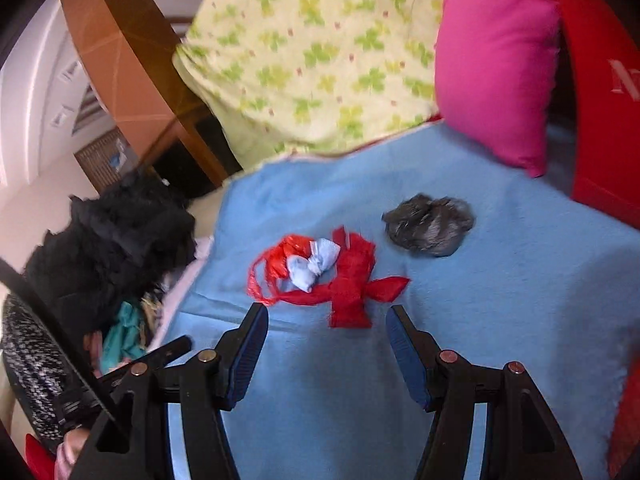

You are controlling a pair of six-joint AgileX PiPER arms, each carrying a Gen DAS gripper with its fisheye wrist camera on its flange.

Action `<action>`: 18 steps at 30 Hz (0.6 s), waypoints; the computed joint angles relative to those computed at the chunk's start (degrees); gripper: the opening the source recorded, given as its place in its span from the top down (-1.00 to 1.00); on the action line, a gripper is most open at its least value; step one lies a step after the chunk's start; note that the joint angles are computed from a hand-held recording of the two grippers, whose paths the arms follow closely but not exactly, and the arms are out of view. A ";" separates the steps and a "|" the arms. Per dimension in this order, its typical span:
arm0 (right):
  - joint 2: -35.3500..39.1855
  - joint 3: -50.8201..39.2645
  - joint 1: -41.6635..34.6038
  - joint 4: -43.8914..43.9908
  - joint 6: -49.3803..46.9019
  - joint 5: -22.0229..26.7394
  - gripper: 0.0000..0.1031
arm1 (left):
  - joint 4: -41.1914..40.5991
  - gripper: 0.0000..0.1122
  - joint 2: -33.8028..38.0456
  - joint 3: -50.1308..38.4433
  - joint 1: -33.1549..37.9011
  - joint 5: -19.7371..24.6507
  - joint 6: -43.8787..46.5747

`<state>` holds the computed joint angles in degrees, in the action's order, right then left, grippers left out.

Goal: Collect trash
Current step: 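Move both tools back to the remaining trash on the blanket, then grasp the red cloth bag with the right tool while the left tool approaches the white mask bundle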

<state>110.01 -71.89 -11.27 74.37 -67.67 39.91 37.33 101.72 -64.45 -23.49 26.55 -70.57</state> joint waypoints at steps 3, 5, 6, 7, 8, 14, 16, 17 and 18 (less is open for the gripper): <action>6.92 -9.21 4.10 -6.53 8.26 -2.75 -0.04 | -1.50 -0.21 0.46 -0.26 0.62 -0.17 1.43; 11.30 -15.07 6.15 -11.04 14.43 -3.59 0.03 | -1.87 -0.21 1.04 -1.11 0.76 0.31 2.10; 13.80 -18.47 7.18 -13.96 18.40 -4.15 0.04 | -1.93 -0.21 1.61 -1.73 0.82 0.62 2.43; 16.28 -21.98 8.05 -17.19 22.52 -4.17 0.04 | -2.61 -0.21 2.12 -2.39 0.99 0.72 3.24; 18.75 -25.54 8.79 -20.75 26.94 -3.85 0.04 | -3.71 -0.21 2.64 -3.00 1.18 0.61 4.29; 28.44 -37.62 9.41 -27.82 37.36 0.80 0.30 | -8.52 -0.21 6.76 -7.85 1.72 0.52 9.06; 27.54 -36.83 8.28 -26.55 36.31 2.67 0.45 | -10.46 -0.21 8.51 -10.01 1.70 0.24 10.92; 26.21 -34.73 7.42 -24.62 34.23 2.74 0.45 | -11.46 -0.21 9.31 -11.03 1.66 0.00 11.94; 24.92 -32.81 6.90 -23.74 32.82 2.37 0.46 | -12.59 -0.21 10.34 -12.42 1.44 -0.24 13.10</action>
<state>134.93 -104.70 -4.37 50.63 -34.84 42.29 24.73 112.05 -76.86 -22.04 26.31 -57.47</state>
